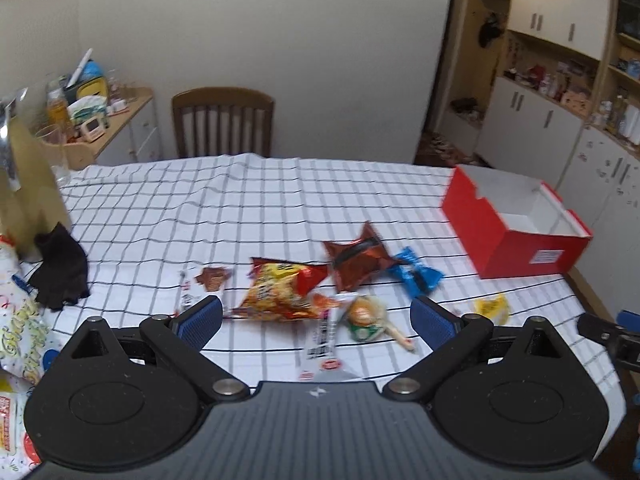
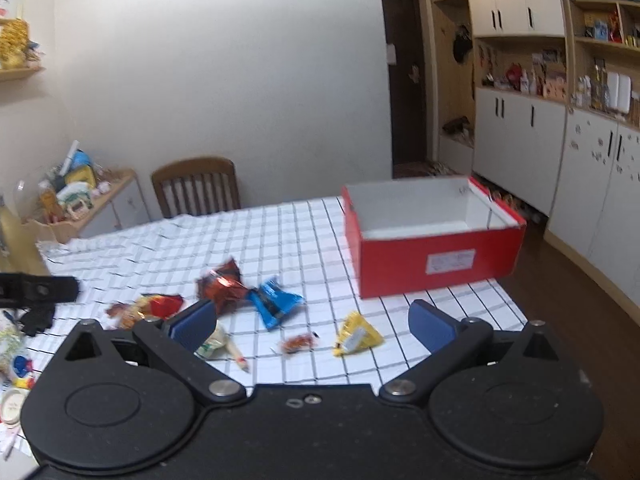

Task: Organize snacks
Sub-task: 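Grasp the white stick packet with the left tool while the right tool grasps the yellow triangular packet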

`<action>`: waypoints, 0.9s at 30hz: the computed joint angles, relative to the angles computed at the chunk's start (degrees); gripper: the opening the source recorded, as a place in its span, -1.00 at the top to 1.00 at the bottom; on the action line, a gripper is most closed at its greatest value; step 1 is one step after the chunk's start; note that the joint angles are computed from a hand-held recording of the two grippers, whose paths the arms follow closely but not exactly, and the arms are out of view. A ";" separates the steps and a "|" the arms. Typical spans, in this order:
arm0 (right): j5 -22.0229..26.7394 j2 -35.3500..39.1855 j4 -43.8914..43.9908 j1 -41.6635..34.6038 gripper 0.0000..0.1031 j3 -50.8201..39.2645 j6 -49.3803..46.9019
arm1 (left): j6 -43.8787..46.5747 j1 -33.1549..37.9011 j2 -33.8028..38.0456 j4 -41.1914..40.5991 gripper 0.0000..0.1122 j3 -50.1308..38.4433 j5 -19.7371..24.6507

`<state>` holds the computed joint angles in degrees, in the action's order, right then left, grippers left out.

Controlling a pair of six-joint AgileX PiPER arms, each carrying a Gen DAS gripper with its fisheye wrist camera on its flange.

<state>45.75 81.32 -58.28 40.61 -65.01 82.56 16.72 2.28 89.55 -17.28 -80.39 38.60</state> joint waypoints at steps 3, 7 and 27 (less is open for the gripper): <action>-2.89 1.38 4.33 -4.42 -0.94 0.21 -3.69 | -2.52 0.57 2.76 2.61 -0.80 -1.06 -0.18; -6.74 3.08 8.72 -9.58 -0.89 1.03 -7.73 | -3.25 0.13 5.92 4.10 -0.80 -2.00 0.81; -14.94 26.45 33.82 -25.55 -0.48 -16.56 -41.48 | -12.39 -7.24 24.72 15.10 -0.76 -14.92 4.09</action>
<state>30.80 107.77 -24.47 15.06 -81.57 41.08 4.32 -4.96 114.27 -2.18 -95.31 42.69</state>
